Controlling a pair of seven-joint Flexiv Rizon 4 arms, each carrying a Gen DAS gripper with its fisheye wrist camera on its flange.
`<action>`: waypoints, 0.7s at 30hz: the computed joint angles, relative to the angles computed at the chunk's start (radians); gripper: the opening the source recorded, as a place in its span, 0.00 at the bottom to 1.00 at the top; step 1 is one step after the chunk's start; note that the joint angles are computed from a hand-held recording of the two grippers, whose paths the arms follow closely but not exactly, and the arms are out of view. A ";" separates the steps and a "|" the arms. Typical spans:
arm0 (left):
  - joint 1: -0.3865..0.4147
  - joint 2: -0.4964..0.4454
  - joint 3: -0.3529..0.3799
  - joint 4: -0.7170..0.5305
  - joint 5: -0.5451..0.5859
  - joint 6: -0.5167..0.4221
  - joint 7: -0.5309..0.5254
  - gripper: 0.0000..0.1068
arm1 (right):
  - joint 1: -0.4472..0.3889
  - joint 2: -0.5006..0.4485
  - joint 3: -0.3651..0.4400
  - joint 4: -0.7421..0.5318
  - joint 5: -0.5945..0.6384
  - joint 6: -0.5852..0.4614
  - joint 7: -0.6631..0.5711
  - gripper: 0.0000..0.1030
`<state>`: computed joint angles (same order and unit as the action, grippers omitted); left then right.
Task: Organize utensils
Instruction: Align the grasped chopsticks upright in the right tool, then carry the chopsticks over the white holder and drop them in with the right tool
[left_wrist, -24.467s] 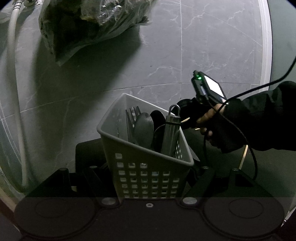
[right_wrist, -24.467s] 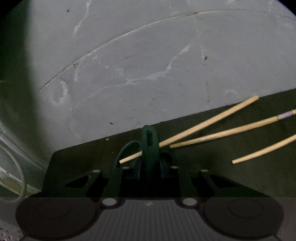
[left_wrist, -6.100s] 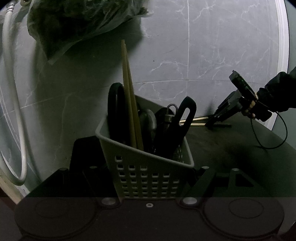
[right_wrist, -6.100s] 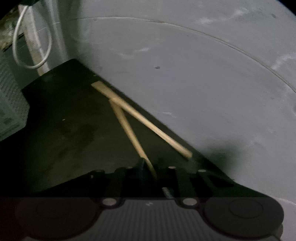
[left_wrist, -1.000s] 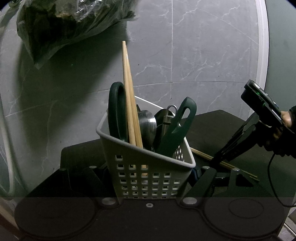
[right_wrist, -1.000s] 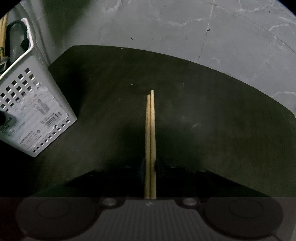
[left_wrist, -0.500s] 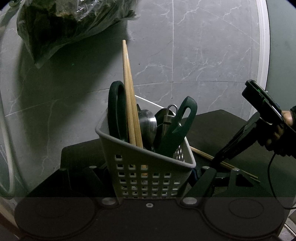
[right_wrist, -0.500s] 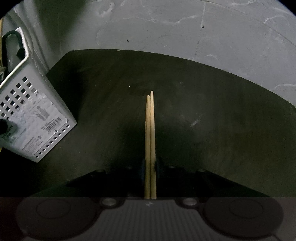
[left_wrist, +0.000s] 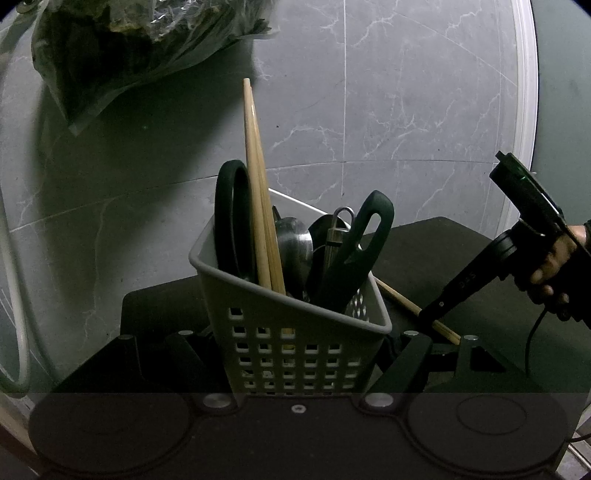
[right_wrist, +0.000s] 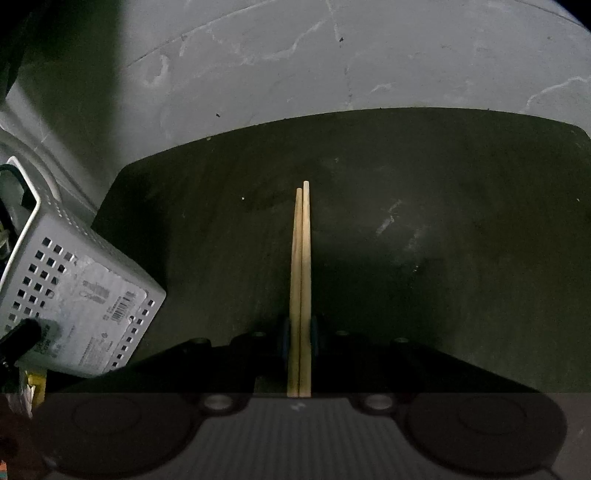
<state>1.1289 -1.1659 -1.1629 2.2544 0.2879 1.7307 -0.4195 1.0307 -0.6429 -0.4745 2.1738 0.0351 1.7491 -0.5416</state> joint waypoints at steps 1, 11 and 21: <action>0.000 0.000 0.000 0.000 0.000 0.000 0.000 0.72 | 0.005 -0.003 -0.004 0.003 0.007 0.011 0.004 0.13; -0.001 0.001 0.001 -0.001 0.001 0.001 -0.001 0.72 | 0.064 -0.061 -0.027 0.011 0.123 0.127 -0.046 0.13; -0.004 0.003 0.004 -0.002 0.001 0.002 -0.001 0.72 | 0.021 -0.127 0.089 0.005 0.322 0.438 -0.156 0.13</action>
